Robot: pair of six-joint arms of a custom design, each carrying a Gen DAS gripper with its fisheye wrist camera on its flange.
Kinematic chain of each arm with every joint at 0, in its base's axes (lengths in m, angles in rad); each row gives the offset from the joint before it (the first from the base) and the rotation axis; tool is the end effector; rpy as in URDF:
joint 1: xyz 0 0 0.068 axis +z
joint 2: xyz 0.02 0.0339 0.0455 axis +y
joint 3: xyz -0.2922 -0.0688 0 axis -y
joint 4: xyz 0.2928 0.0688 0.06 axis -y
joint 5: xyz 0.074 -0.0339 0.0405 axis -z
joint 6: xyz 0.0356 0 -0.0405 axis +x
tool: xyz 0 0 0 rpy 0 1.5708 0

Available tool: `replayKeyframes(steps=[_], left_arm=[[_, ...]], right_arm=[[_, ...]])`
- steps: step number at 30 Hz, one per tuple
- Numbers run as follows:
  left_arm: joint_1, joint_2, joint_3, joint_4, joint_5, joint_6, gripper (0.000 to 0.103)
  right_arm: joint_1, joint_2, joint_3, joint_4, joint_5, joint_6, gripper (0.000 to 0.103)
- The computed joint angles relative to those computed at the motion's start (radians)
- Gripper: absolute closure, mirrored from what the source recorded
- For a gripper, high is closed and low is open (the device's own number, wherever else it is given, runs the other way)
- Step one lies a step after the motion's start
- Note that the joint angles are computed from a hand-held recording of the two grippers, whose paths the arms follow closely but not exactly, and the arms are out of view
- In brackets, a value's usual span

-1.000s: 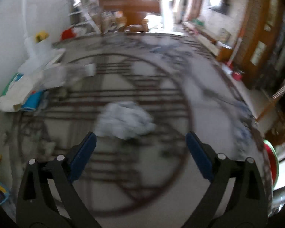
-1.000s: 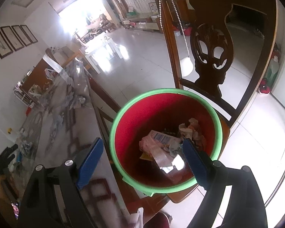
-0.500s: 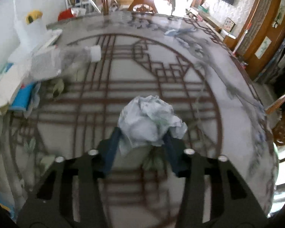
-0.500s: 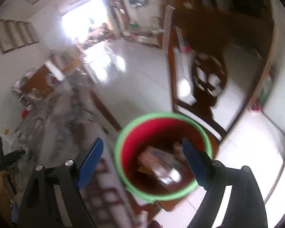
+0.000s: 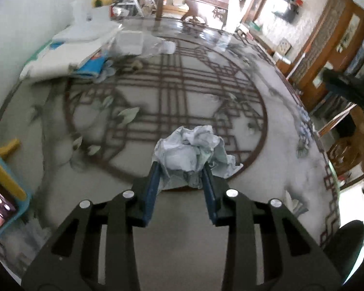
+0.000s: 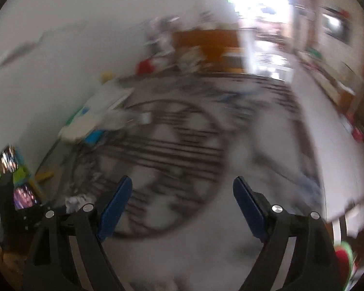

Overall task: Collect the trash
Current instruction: 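Grasp the crumpled blue-grey paper with the left gripper while the right grasps the plastic bottle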

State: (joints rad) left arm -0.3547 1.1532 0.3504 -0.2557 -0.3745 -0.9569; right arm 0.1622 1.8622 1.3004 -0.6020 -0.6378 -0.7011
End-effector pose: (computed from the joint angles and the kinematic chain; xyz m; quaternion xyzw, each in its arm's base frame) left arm 0.1926 -0.0574 0.1183 -0.3269 0.8937 -0.0091 0.3071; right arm 0.4153 0.0894 0.1940 -0.4466 0.8182 0.2449 0.2667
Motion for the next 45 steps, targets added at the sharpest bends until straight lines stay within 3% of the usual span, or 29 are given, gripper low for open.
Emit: replayKeyframes(steps=[5,11,17,21,23,24,29,32,39,45], left_arm=[[0.066,-0.087,-0.053,0.058,0.073,0.055,0.069],[0.111,-0.034,-0.057,0.110,0.167,0.082,0.069],[0.126,0.009,-0.049,0.149,0.216,0.118,0.068],[0.146,0.005,-0.056,0.158,0.246,0.126,0.067],[0.156,-0.008,-0.063,0.157,0.250,0.125,0.067],[0.163,-0.015,-0.068,0.157,0.255,0.125,0.067],[0.188,-0.042,-0.083,0.153,0.273,0.120,0.067],[0.196,-0.052,-0.087,0.153,0.280,0.115,0.066],[0.199,-0.045,-0.089,0.169,0.293,0.090,0.066],[0.174,-0.074,-0.106,0.175,0.276,0.052,0.060]], right_arm=[[0.284,0.063,0.055,0.056,0.175,0.005,0.020],[0.543,0.252,0.235,0.117,0.411,-0.048,0.015],[0.694,0.435,0.409,0.188,0.615,-0.140,0.015],[0.746,0.557,0.555,0.120,0.741,-0.157,0.014],[0.760,0.592,0.573,0.150,0.805,-0.171,0.024],[0.758,0.603,0.587,0.143,0.808,-0.163,0.038],[0.707,0.562,0.552,0.139,0.720,-0.073,0.047],[0.643,0.473,0.468,0.107,0.604,-0.025,0.047],[0.370,0.171,0.126,0.065,0.344,0.005,0.047],[0.083,-0.067,-0.153,-0.028,0.211,-0.131,0.047]])
